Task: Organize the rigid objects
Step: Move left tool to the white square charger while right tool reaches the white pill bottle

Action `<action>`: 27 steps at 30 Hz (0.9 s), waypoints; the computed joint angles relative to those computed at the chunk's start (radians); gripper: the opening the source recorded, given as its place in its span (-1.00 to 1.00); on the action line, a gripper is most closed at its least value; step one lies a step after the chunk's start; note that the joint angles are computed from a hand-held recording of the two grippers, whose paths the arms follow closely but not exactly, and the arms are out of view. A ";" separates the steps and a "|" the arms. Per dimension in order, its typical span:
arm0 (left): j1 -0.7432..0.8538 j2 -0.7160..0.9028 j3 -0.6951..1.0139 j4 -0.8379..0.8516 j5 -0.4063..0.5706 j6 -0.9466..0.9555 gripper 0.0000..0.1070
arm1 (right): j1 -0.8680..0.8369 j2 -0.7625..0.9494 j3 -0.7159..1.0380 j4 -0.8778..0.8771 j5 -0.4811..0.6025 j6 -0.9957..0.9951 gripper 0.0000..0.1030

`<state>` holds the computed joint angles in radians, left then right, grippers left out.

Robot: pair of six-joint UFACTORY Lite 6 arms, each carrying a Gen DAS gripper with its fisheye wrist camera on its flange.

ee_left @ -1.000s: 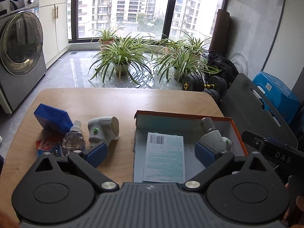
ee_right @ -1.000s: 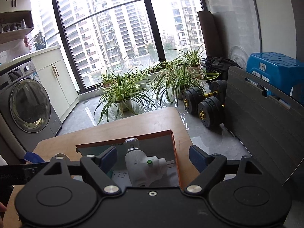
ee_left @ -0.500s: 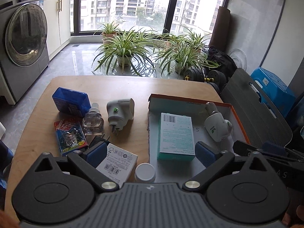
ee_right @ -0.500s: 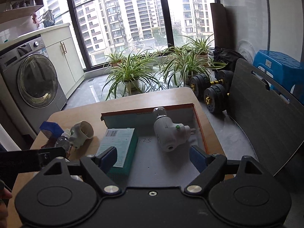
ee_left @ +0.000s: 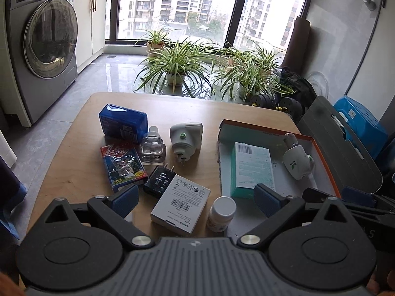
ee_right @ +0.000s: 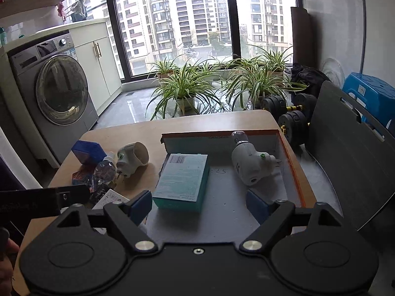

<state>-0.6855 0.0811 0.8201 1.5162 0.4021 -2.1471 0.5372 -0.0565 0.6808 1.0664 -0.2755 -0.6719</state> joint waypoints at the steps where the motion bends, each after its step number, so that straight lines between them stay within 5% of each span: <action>1: 0.003 -0.019 -0.021 0.008 0.001 -0.011 0.91 | 0.009 0.004 0.002 0.011 -0.003 -0.006 0.91; 13: 0.046 -0.114 -0.130 0.052 -0.014 -0.070 0.91 | 0.088 0.042 0.039 0.112 -0.028 -0.091 0.91; 27: 0.166 -0.228 -0.271 0.059 -0.050 -0.070 0.91 | 0.125 0.101 0.047 0.031 -0.021 0.008 0.91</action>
